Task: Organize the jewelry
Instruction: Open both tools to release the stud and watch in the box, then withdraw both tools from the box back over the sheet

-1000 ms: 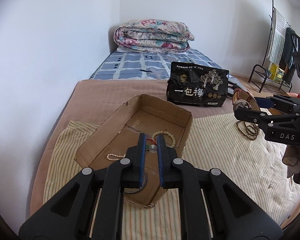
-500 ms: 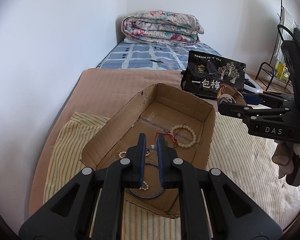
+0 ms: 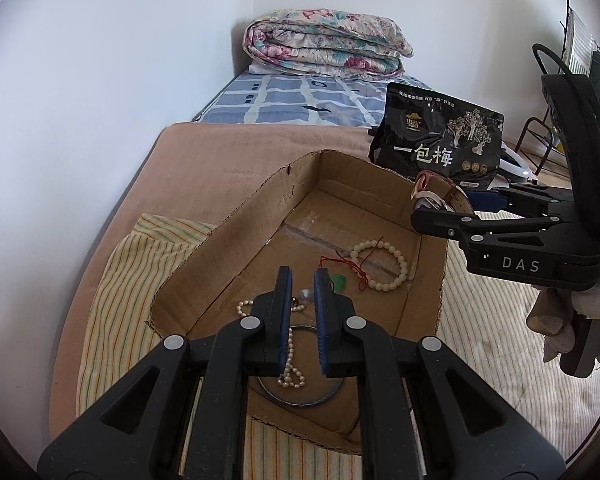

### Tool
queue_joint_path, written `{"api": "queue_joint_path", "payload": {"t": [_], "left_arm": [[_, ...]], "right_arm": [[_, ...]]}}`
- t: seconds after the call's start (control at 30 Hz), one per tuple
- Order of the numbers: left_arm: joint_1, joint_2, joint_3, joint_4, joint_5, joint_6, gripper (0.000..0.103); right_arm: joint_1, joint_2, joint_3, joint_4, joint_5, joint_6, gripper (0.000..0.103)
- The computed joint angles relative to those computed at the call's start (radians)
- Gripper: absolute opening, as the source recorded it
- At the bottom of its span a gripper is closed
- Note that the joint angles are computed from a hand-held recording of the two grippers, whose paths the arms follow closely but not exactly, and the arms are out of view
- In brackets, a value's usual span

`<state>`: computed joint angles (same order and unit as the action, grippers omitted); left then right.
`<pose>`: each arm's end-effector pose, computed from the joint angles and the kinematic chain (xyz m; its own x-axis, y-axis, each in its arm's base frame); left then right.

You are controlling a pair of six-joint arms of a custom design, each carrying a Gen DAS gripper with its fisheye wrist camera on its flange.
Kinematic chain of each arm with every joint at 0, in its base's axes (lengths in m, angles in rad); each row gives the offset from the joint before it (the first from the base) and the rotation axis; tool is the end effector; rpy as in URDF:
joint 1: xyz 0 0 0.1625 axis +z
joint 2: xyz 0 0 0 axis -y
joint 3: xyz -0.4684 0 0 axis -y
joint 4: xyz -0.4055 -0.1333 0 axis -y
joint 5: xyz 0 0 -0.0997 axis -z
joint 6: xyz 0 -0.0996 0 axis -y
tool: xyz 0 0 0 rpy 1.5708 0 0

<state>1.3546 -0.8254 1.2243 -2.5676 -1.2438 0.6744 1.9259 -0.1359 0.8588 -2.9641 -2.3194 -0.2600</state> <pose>-0.0159 -0.8431 0.3274 -0.6421 0.5248 -0.5589 0.7403 0.6140 -0.2739 0.3714 -0.8132 -0.0375 -0.7359 -0.0519 0.6751 -0.4777 0.7464 -0.4633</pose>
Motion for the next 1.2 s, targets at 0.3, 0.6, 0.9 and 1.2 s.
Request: {"api": "queue_joint_path", "payload": {"t": [0.3, 0.6, 0.9, 1.2], "left_arm": [[0.002, 0.008, -0.005, 0.001, 0.02, -0.008, 0.01], [0.001, -0.005, 0.019, -0.04, 0.014, -0.014, 0.056], [-0.012, -0.032, 0.05, -0.05, 0.018, -0.009, 0.056], [-0.04, -0.076, 0.101, -0.061, 0.009, -0.016, 0.056]], "right_arm": [[0.006, 0.009, -0.011, -0.03, -0.003, -0.025, 0.085], [0.02, -0.001, 0.003, -0.063, -0.021, -0.051, 0.091], [0.033, -0.04, 0.067, -0.11, -0.033, -0.048, 0.091], [0.048, -0.126, 0.212, -0.211, -0.059, -0.05, 0.092]]}}
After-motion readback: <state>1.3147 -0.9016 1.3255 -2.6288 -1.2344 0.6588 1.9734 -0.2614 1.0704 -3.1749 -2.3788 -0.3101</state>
